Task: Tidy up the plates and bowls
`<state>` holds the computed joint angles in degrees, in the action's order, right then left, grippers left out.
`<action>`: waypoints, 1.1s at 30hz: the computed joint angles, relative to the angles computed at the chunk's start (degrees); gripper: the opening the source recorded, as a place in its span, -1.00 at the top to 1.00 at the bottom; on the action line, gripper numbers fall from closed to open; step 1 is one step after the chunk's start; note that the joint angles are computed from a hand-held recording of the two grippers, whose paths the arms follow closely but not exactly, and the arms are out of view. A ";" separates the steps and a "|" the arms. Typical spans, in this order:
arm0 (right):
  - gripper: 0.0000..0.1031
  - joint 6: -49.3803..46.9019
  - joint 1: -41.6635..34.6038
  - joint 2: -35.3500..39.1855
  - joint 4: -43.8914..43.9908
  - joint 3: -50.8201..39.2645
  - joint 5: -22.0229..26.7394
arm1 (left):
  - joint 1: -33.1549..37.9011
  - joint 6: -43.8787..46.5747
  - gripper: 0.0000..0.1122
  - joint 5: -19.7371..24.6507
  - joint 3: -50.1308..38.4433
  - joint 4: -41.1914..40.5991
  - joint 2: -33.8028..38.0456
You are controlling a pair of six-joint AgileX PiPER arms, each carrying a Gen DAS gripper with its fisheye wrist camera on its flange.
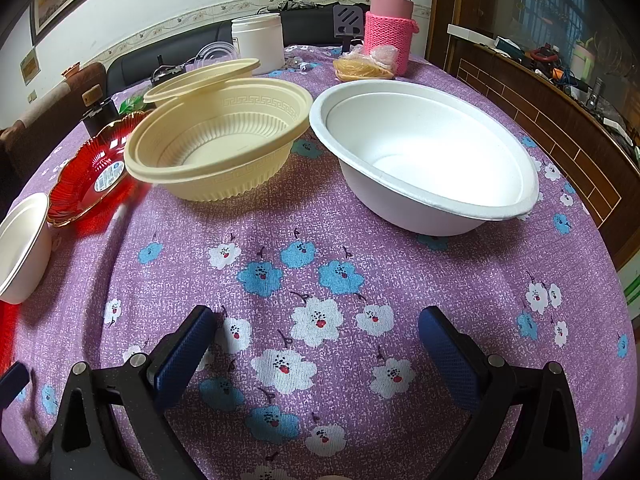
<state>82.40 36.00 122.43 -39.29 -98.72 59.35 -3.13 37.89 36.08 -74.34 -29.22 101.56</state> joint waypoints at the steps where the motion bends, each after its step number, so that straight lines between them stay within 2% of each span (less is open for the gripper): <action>1: -0.98 0.00 0.00 0.00 0.00 0.00 0.00 | 1.21 4.27 -0.84 -0.16 1.71 -4.05 -1.84; 3: -0.98 0.00 0.00 0.01 0.01 -0.04 0.00 | 4.46 14.81 -0.84 0.60 5.39 -14.35 -6.07; 6: -0.98 0.28 0.14 0.10 0.17 -0.02 0.18 | 10.34 26.46 -0.84 6.06 8.41 -26.08 -11.08; 9: -0.98 1.80 1.00 0.54 0.58 -1.07 2.77 | 13.99 30.88 -0.84 8.81 10.76 -30.00 -14.99; 12: -0.98 1.97 1.40 -0.11 0.89 -0.21 2.88 | 16.58 32.43 -0.84 12.13 11.88 -30.37 -18.93; 17: -0.97 1.18 2.81 -3.46 -0.56 5.65 -3.18 | 24.06 37.68 -0.84 19.89 12.70 -36.05 -24.13; 18: -0.97 2.76 3.63 -4.44 -2.20 7.30 -4.28 | 26.30 38.01 -0.84 22.45 12.03 -36.98 -24.34; 20: -0.97 6.99 6.48 -5.23 -6.89 8.53 -1.15 | 30.45 37.25 -0.84 26.03 9.64 -37.82 -23.87; 22: -0.97 9.71 9.32 -6.33 -9.77 9.35 1.16 | 33.97 36.71 -0.84 27.62 7.45 -38.27 -23.19; 24: -0.96 13.20 11.83 -8.52 -12.04 11.06 0.93 | 37.12 36.02 -0.84 28.84 5.25 -38.37 -22.01; 27: -0.95 17.56 16.32 -11.52 -17.53 10.47 3.09 | 41.53 32.58 -0.84 32.36 -0.85 -37.74 -17.10; 30: -0.96 16.15 19.95 -11.75 -21.39 5.21 4.50 | 44.06 30.03 -0.84 31.99 -5.80 -36.62 -12.41; 33: -0.96 7.58 19.43 -9.10 -16.48 -2.63 -0.92 | 45.74 28.89 -0.84 27.58 -8.47 -35.12 -9.50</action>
